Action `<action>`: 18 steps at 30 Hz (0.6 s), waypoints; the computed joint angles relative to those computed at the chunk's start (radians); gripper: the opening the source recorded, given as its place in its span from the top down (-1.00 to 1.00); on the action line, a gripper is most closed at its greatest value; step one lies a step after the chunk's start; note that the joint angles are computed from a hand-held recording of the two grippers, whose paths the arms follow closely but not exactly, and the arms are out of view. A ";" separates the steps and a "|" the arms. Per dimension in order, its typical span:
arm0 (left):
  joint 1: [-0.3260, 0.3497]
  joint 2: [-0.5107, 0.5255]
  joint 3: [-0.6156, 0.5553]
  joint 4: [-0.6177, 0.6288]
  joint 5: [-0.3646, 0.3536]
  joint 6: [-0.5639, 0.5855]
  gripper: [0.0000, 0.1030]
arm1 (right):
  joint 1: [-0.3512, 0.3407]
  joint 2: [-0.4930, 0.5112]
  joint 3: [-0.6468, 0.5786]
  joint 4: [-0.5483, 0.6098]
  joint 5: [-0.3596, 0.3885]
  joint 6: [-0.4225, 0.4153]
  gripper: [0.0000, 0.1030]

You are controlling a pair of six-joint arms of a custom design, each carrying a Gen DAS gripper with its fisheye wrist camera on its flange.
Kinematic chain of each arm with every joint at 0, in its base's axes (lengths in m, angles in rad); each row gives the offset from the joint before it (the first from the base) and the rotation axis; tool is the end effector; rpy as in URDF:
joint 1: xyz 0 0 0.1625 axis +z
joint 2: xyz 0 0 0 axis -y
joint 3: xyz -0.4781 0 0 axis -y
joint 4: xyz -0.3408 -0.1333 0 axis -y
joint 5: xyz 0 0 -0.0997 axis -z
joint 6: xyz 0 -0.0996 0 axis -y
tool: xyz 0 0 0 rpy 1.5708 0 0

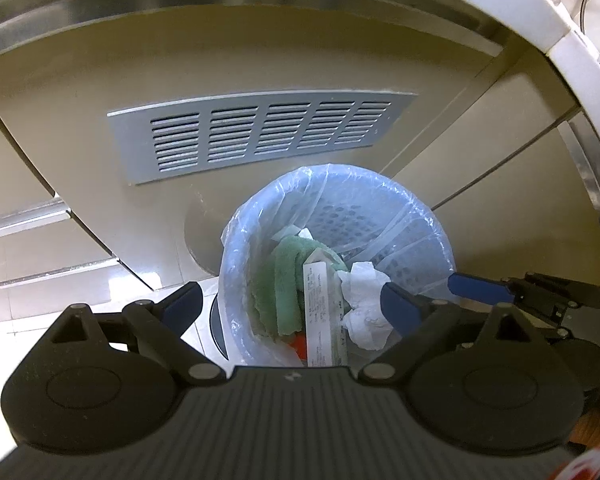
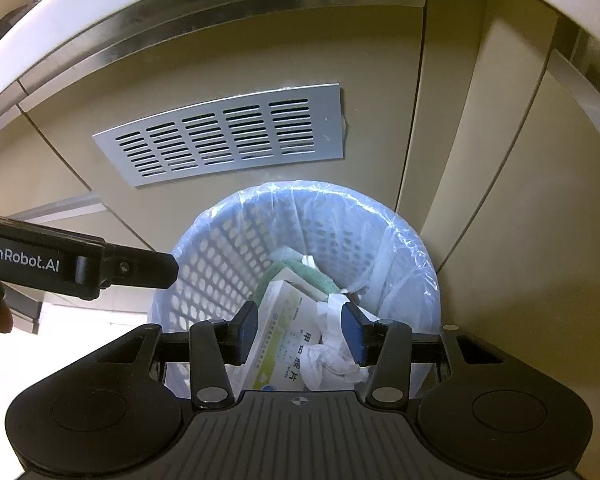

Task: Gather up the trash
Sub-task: 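Open both grippers to drop the medicine box and tissue into the wastebasket, then raise both open grippers back up toward the counter items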

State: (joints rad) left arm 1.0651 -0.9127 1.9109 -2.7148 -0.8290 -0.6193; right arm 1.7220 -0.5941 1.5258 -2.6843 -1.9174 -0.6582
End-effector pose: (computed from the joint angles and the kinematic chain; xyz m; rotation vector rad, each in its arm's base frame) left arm -0.1086 -0.6102 0.1961 -0.2133 2.4974 -0.6744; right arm 0.2059 -0.6913 0.0825 1.0458 -2.5534 0.1223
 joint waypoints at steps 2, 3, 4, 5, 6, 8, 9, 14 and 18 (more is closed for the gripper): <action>-0.006 -0.006 0.002 -0.002 0.006 0.003 -0.83 | 0.004 -0.004 -0.003 0.004 0.001 -0.002 0.09; -0.010 -0.010 0.003 -0.003 0.009 0.005 -0.83 | 0.007 -0.008 -0.005 0.008 0.002 -0.002 0.09; -0.014 -0.016 0.004 -0.003 0.013 0.007 -0.83 | 0.011 -0.011 -0.008 0.010 0.003 -0.004 0.09; -0.019 -0.024 0.006 -0.003 0.016 0.009 -0.83 | 0.015 -0.016 -0.010 0.011 0.006 -0.006 0.09; -0.025 -0.030 0.008 -0.005 0.019 0.012 -0.83 | 0.020 -0.021 -0.013 0.015 0.009 -0.008 0.09; -0.039 -0.043 0.009 -0.007 0.030 0.019 -0.83 | 0.031 -0.034 -0.018 0.021 0.017 -0.015 0.09; -0.048 -0.051 0.011 -0.009 0.035 0.024 -0.83 | 0.037 -0.041 -0.021 0.023 0.021 -0.019 0.09; -0.099 -0.092 0.019 -0.040 0.057 0.054 -0.83 | 0.070 -0.089 -0.031 0.030 0.066 -0.041 0.09; -0.143 -0.110 0.012 -0.095 0.090 0.116 -0.83 | 0.090 -0.124 -0.040 0.003 0.116 -0.067 0.09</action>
State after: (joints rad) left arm 0.9218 -1.0227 1.9232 -2.8094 -0.7391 -0.5035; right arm 1.8125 -0.7182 1.4861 -2.6813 -1.8016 -0.7252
